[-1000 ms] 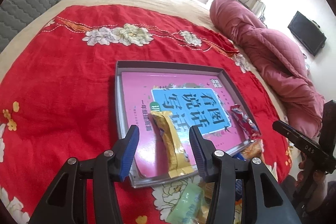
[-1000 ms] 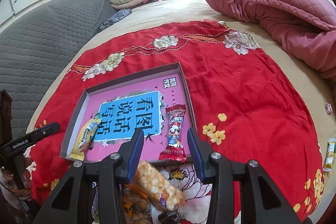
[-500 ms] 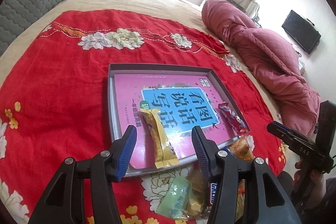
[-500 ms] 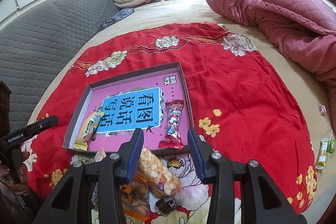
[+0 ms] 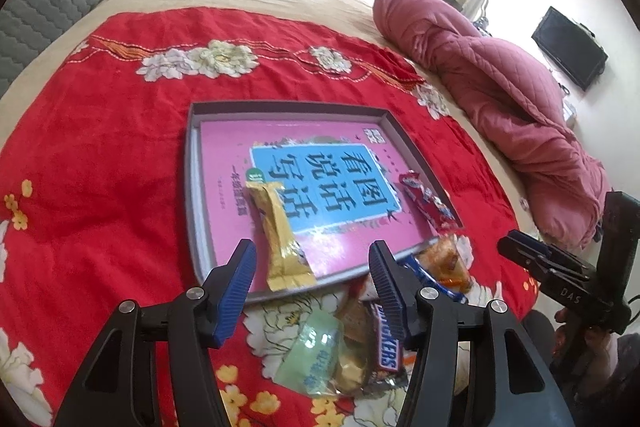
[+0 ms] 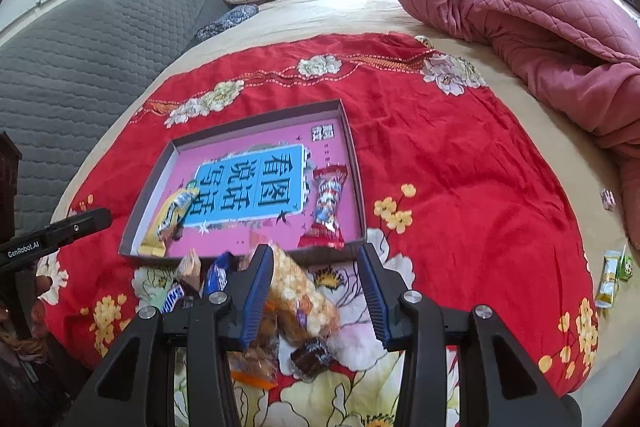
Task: Organize snacks
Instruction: 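Move both open grippers back from the box lid to the snack pile, then grasp the Snickers bar with the left gripper while the right approaches the dark chocolate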
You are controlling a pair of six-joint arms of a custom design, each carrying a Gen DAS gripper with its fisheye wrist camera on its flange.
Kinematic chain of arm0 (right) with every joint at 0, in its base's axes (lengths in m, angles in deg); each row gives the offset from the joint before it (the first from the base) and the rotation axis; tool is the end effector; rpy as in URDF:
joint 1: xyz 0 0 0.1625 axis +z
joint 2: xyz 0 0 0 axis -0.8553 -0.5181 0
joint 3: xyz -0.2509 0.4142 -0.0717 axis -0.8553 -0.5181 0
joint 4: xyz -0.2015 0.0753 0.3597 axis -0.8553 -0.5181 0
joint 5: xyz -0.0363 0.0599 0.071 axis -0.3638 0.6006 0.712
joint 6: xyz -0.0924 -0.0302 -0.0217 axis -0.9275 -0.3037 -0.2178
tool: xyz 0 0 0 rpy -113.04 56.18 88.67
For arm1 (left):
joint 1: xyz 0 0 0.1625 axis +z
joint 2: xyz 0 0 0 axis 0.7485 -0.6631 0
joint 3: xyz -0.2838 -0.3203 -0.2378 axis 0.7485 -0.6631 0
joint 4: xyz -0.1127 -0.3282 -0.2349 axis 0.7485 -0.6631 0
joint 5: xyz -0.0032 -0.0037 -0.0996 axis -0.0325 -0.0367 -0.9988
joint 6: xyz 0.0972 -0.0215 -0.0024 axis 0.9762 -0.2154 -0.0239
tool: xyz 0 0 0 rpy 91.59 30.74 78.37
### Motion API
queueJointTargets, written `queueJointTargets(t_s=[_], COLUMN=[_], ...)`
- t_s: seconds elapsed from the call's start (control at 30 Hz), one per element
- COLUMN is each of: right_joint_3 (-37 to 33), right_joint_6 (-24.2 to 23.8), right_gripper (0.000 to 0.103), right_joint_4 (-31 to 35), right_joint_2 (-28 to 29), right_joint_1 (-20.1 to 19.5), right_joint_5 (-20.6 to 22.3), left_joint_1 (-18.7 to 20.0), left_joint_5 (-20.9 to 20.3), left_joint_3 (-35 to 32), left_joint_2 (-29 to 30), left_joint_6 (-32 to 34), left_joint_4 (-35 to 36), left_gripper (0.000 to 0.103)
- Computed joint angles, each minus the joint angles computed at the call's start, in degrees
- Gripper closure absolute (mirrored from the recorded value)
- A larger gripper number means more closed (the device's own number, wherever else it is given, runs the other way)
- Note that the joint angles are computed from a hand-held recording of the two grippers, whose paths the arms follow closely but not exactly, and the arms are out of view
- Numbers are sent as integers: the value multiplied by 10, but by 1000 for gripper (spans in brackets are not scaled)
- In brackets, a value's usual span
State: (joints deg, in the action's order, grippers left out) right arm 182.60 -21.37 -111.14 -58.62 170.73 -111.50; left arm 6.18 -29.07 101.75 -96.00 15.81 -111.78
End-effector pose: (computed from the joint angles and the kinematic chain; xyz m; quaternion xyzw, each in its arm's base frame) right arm 0.3049 -0.5701 0.1866 0.1273 -0.8993 0.3058 0.2857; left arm -0.2007 -0.6040 0.2993 0.1442 0.9388 -0.2535 0.1833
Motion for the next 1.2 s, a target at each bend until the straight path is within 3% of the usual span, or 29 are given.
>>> queueJointTargets(t_s=[1.2], right_joint_3=[53], right_joint_6=[16], right_gripper=[59], right_joint_4=[47], right_joint_2=[-16], right_joint_1=[-4], right_joint_5=[6], left_joint_1=[-31], left_joint_5=[-19], left_joint_3=[31], left_joint_2=[7], left_joint_6=[-39], left_joint_4=[60], left_gripper=[43])
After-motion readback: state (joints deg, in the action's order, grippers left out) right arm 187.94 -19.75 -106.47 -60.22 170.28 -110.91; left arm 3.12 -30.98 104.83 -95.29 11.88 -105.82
